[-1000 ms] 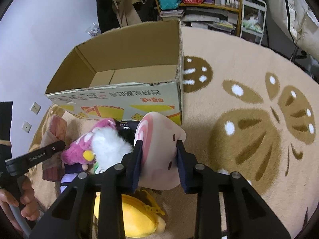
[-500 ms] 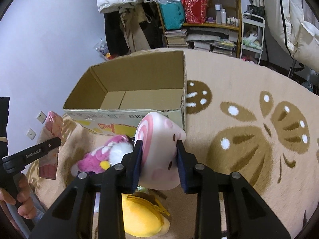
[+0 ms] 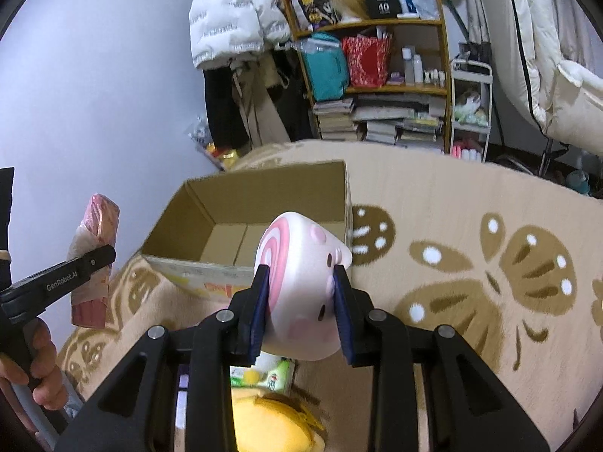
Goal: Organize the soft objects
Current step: 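Lift and carry the towel with the left tool while the right tool carries the cushion to the box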
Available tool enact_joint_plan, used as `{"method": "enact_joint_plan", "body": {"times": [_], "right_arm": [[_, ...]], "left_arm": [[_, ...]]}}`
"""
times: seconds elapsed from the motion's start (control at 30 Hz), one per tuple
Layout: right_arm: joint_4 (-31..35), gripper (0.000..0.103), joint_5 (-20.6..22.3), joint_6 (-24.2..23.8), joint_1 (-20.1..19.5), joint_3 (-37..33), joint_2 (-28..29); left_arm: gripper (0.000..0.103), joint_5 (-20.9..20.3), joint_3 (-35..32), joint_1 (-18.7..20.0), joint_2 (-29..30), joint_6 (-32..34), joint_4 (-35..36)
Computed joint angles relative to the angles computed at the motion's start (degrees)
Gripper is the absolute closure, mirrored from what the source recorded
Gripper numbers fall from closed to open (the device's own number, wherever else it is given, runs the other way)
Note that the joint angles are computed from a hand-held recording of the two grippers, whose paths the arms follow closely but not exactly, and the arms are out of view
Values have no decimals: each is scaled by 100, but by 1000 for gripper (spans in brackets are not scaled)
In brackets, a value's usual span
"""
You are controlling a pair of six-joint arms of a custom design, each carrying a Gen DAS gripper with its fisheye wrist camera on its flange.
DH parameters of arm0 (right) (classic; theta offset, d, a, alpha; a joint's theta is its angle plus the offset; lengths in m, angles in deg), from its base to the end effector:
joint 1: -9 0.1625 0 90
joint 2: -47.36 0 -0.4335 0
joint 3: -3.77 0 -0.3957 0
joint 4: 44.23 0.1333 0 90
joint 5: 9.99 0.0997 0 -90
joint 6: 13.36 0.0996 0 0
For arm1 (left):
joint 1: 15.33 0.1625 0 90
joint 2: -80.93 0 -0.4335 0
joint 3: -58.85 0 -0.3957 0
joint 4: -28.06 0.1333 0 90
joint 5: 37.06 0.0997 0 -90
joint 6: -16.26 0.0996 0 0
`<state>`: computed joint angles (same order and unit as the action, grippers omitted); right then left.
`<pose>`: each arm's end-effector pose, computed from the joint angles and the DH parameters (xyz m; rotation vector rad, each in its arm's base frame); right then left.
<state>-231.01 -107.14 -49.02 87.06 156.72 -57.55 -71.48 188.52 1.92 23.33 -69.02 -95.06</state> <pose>0.0577 -0.3117 0.2969 0.4476 -2.4778 0.9797 -0.3145 -0.3233 0.0456 0.1626 2.1672 -0.9614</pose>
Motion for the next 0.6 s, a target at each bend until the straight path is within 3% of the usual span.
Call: {"method": "enact_joint_plan", "body": {"times": [0.27, 0.4, 0.5, 0.6], "right_arm": [[-255, 70, 253, -8, 207, -200, 187], [-553, 70, 80, -119, 385, -291, 545], [-696, 70, -51, -158, 471, -379, 836], [-689, 70, -68, -204, 519, -468, 1041]], "left_arm": [[85, 358, -283, 114, 134, 655, 3], [85, 546, -402, 187, 223, 824, 123], [85, 600, -424, 305, 270, 1151, -261], [85, 768, -624, 382, 357, 1042, 195]]}}
